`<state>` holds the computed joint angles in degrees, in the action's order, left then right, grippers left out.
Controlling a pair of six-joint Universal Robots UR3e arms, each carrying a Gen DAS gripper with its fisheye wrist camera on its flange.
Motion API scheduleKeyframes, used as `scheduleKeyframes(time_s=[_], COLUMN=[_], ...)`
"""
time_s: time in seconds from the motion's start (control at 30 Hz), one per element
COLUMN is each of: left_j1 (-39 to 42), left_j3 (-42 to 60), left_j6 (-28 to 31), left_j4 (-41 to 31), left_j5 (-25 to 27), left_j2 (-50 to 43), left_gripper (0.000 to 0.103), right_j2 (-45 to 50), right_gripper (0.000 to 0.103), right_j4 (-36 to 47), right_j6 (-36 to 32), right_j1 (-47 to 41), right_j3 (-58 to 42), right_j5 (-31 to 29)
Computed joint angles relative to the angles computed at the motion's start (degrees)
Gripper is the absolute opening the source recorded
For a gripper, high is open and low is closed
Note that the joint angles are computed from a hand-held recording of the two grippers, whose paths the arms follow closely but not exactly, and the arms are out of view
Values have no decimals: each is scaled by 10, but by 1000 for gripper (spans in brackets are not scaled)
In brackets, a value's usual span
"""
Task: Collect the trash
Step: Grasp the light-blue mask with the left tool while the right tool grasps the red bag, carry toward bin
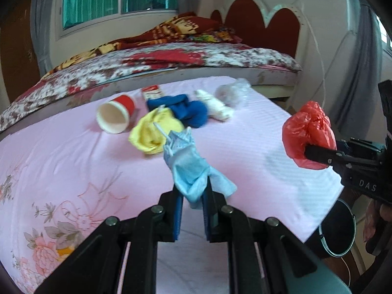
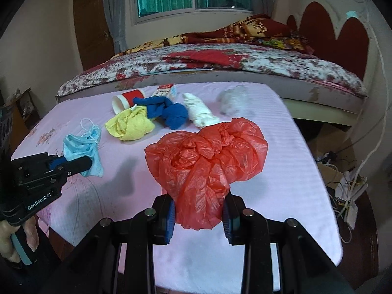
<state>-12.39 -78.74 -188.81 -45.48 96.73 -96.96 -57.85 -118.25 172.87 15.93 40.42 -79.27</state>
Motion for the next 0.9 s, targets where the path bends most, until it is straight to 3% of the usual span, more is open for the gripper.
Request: scheduleKeyframes(time_s=[0.53, 0.9], left_j1=[-117, -188], left_j3=[146, 301], left_j6=[-20, -14], left_j4=[-30, -75], left_j5=[38, 30], left_j2=[-98, -210], left_gripper=[16, 16], right_j2=[-206, -348], right_gripper=[34, 34], right_j4=[-73, -78], right_j6=[-23, -42], right_j1=[-92, -207], right_j3=[262, 421], right_j5=[22, 46])
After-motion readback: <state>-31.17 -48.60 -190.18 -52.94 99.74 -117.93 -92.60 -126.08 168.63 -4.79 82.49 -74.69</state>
